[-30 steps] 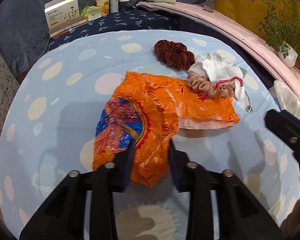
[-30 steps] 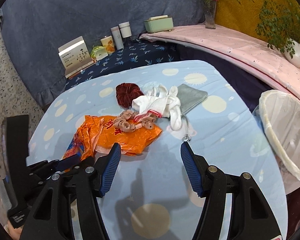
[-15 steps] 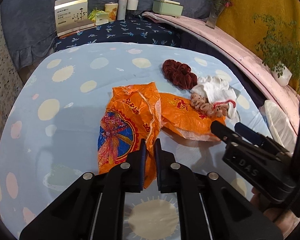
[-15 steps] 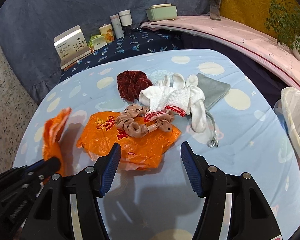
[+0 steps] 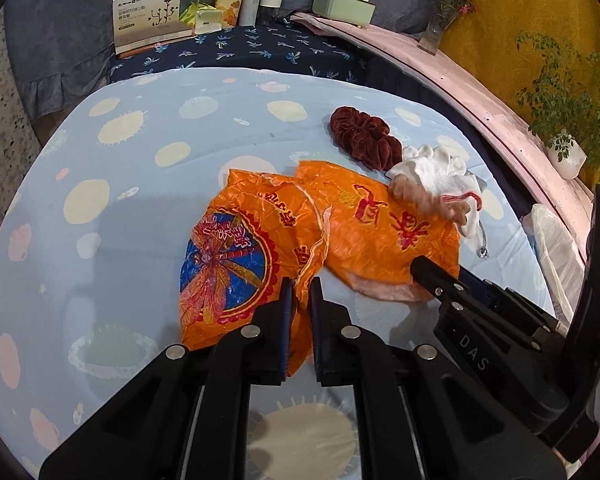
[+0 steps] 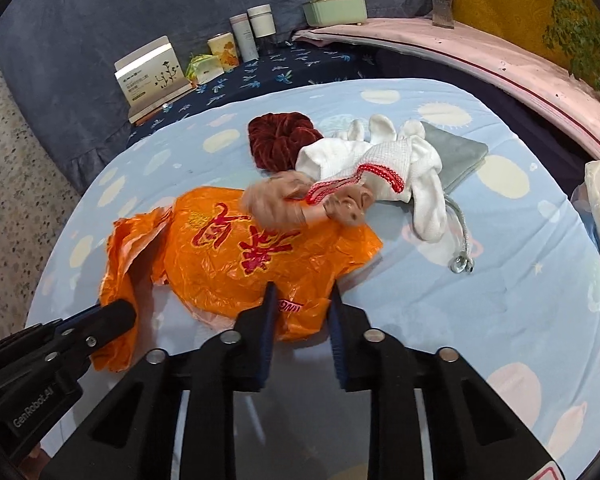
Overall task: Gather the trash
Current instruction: 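Grasp the orange plastic bag with the left tool while the right tool grasps another part, then lift and carry the orange plastic bag over the trash bin with both tools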
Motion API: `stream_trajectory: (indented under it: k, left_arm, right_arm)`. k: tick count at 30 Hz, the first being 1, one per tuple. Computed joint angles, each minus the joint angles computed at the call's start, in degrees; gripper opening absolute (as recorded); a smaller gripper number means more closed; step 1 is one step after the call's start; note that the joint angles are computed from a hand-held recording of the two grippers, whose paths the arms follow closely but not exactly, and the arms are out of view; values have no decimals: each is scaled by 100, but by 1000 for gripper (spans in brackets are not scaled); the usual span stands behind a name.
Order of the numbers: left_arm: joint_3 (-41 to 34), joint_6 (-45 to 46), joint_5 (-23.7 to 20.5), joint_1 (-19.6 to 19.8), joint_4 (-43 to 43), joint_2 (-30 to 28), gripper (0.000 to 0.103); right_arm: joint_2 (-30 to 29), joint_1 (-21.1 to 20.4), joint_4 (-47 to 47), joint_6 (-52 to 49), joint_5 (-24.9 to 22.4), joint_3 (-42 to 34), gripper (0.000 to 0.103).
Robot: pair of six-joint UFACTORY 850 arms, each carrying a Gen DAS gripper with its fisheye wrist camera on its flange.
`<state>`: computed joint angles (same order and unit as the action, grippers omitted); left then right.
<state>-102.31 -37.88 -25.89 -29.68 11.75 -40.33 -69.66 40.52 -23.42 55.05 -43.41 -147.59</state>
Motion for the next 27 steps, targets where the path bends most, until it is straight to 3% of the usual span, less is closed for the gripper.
stream_trajectory:
  k: [7, 11, 18, 27]
  left_arm:
    - [87, -315, -28, -121, 288, 147, 8]
    - [73, -461, -45, -246, 446, 232, 8]
    - [-220, -628, -158, -536, 809, 232, 8]
    - [-1240, -320, -519, -988, 916, -228, 8]
  right_arm:
    - [1171, 78, -587, 838, 991, 1860, 10]
    - [1709, 117, -1331, 1605, 1252, 2570, 10]
    - [2631, 71, -2755, 3152, 1488, 3755, 10]
    - [3621, -127, -4166, 4761, 1420, 5006, 10]
